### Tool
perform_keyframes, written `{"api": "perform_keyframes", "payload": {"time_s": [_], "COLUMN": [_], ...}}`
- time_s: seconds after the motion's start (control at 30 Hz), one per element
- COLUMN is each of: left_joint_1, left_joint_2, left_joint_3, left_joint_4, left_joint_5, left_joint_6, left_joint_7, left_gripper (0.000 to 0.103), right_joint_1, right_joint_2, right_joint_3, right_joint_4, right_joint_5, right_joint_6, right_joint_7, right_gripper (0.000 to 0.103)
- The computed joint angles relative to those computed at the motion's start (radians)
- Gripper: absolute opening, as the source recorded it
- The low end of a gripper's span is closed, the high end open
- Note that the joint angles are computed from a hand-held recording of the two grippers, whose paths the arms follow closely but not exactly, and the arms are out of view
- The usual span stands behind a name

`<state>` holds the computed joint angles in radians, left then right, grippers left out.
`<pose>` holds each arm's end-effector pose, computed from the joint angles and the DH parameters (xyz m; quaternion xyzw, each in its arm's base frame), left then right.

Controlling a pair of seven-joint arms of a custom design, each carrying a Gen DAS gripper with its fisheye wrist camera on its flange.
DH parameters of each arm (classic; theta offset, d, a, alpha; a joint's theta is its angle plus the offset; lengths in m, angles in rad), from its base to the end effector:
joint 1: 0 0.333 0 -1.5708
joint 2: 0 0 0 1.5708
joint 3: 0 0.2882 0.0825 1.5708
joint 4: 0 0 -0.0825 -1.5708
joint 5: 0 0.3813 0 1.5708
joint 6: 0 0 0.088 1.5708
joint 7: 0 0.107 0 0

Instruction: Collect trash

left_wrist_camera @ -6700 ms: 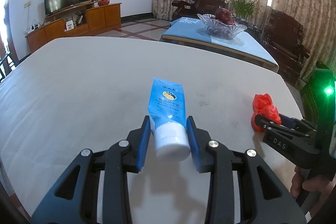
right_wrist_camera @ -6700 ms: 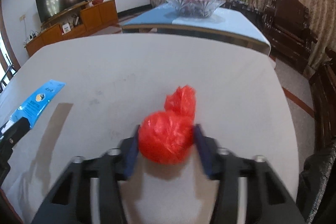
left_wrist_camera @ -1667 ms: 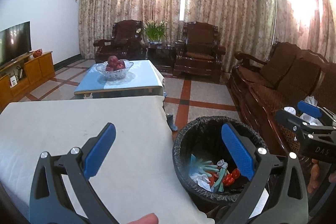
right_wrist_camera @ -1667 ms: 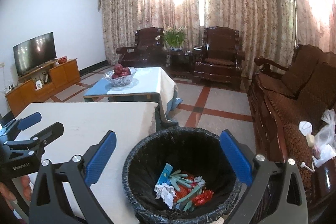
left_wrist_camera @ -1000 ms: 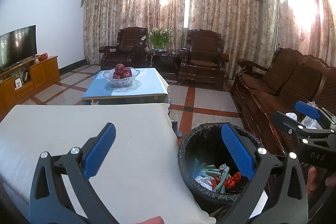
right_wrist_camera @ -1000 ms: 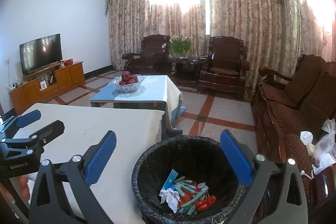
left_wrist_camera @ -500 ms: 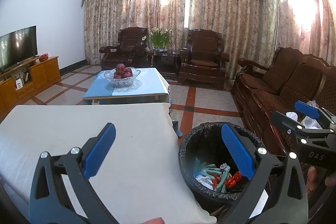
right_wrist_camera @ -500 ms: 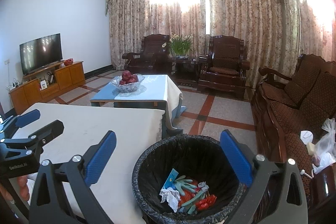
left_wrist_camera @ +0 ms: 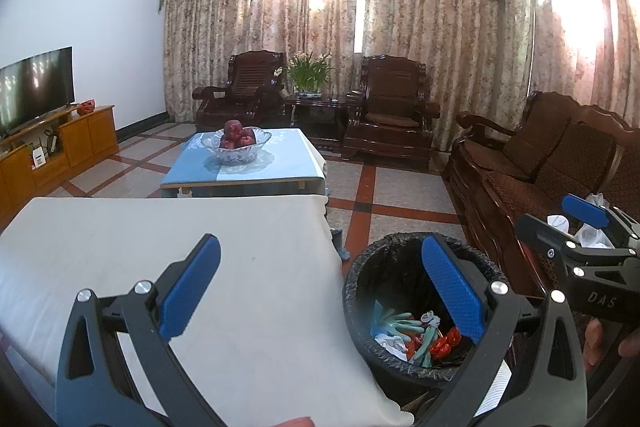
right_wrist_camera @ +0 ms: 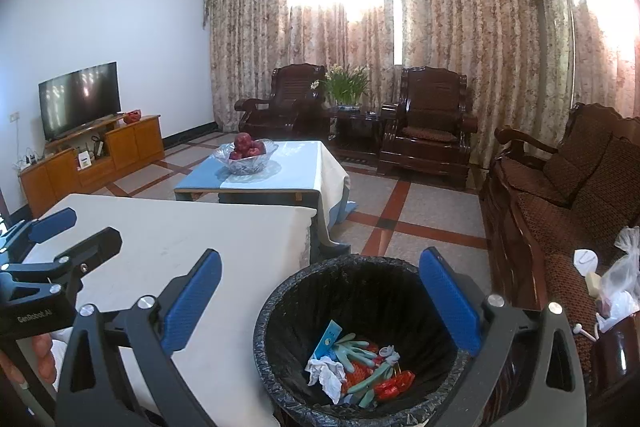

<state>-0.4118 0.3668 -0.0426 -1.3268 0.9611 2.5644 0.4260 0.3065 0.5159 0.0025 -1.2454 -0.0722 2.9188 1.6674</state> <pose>0.6320 -0.3160 0.5999 -0.6277 0.5618 -0.3809 0.3811 0.7012 0.2279 0.5893 -0.6664 0.5064 -0.3220 0.4424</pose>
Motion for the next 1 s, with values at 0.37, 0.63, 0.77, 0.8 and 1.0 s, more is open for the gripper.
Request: {"api": "perform_keyframes", "payload": {"time_s": [0.37,0.63,0.77,0.8,1.0], "left_joint_1": [-0.001,0.001,0.003,0.003,0.006], "left_joint_2": [0.001,-0.002,-0.006,-0.007,-0.01], "left_joint_3": [0.001,0.0,0.001,0.001,-0.001], "left_joint_4": [0.001,-0.003,-0.01,-0.012,-0.016], "left_joint_5": [0.001,0.001,0.002,0.003,0.003], "left_joint_6": [-0.003,-0.001,0.0,0.0,0.002], "left_joint_7": [-0.002,-0.002,-0.006,-0.007,-0.007], "left_gripper": [0.098,0.098,0.098,0.098,0.098], "right_joint_1": [0.002,0.003,0.007,0.009,0.015], "right_joint_2": [0.001,0.001,0.0,-0.001,0.002], "right_joint_3": [-0.001,-0.002,-0.003,-0.004,-0.006], "right_joint_4": [0.002,0.002,0.0,-0.002,0.002], "right_joint_5": [0.0,-0.001,-0.004,-0.005,-0.009], "right_joint_6": [-0.001,-0.002,-0.003,-0.001,-0.007], "right_joint_7": [0.0,0.003,0.006,0.008,0.013], "right_gripper": [0.097,0.097,0.097,0.097,0.097]}}
